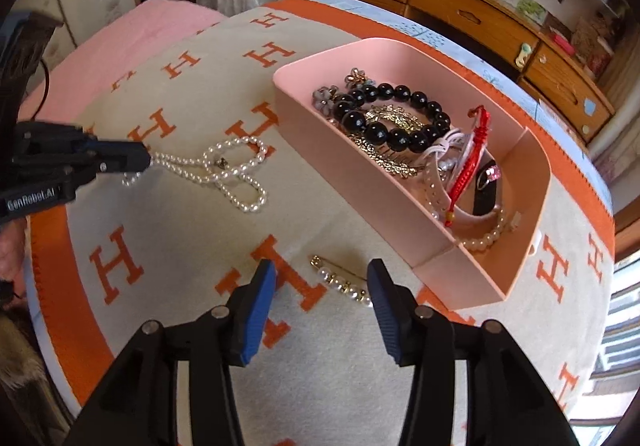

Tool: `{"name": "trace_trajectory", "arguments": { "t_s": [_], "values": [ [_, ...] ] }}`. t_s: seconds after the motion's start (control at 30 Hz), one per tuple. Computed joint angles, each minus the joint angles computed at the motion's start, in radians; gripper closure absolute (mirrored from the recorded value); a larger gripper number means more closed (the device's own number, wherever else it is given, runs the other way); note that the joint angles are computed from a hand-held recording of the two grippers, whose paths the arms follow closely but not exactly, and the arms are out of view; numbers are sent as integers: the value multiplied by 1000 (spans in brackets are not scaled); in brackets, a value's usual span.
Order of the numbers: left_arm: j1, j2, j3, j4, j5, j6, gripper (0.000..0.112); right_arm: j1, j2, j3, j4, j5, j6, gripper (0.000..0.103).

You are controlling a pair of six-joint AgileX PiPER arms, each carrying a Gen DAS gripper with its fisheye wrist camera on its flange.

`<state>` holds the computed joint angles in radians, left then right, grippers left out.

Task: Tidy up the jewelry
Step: 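Lift the pearl necklace with the left tool while the right tool grasps the pearl brooch pin, then carry the necklace and brooch pin over the pink box and open both tools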

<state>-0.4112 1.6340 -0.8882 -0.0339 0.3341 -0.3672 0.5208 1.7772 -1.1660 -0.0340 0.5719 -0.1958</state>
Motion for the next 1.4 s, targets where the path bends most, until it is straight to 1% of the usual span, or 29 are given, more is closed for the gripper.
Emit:
{"name": "trace_trajectory", "arguments": {
  "t_s": [0.1,0.17,0.23,0.33,0.37,0.43,0.47,0.5,0.53,0.57,0.6,0.7,0.8,0.9,0.97,1.0,1.03,1.07,1.1,1.13,1.17,1.3,1.4],
  "values": [
    [-7,4,-6,15,4,-18,109,22,2,-20,-71,32,6,55],
    [-14,5,-7,16,4,-23,109,21,9,-37,-85,55,-16,55],
    [-19,8,-11,12,6,-20,109,-5,18,-60,-23,87,-90,55],
    [-27,13,-19,22,12,-33,109,-79,58,-126,148,168,-234,55],
    [-28,12,-20,23,14,-35,109,-101,67,-141,190,188,-256,55],
    [-29,13,-23,13,18,-28,109,-109,64,-134,188,176,-249,61],
    [-30,12,-23,10,20,-26,109,-108,60,-128,179,170,-236,66],
    [-30,11,-25,6,21,-22,109,-106,56,-123,173,166,-221,75],
    [-30,10,-26,-7,19,-9,109,-108,54,-124,171,168,-210,81],
    [-30,7,-26,-24,16,7,109,-112,55,-126,171,172,-196,90],
    [-29,4,-26,-38,16,21,109,-117,55,-127,172,173,-184,94],
    [-16,-17,-24,-128,10,108,109,-144,56,-127,225,176,-180,96],
    [21,-50,-30,-275,24,254,109,-158,33,-86,269,137,-171,96],
    [59,-84,-54,-371,61,362,109,-187,-2,-44,377,116,-227,96],
    [83,-92,-80,-420,88,420,109,-213,-31,-21,470,118,-282,96],
    [98,-87,-96,-468,112,475,109,-223,-41,-17,502,120,-301,96],
    [112,-75,-114,-513,141,527,103,-226,-55,-5,523,109,-309,96],
    [121,-59,-134,-543,169,557,87,-229,-66,4,541,100,-313,96],
    [126,-43,-150,-560,190,577,77,-231,-72,10,557,97,-317,96],
    [125,-26,-162,-556,198,575,57,-231,-76,14,565,91,-316,96],
    [120,-17,-162,-548,192,573,49,-229,-80,21,571,80,-314,96],
    [92,59,-200,-532,198,594,49,-237,-78,32,622,72,-335,96],
    [49,119,-241,-420,200,530,49,-249,-78,45,667,71,-368,96]
  ]
}}
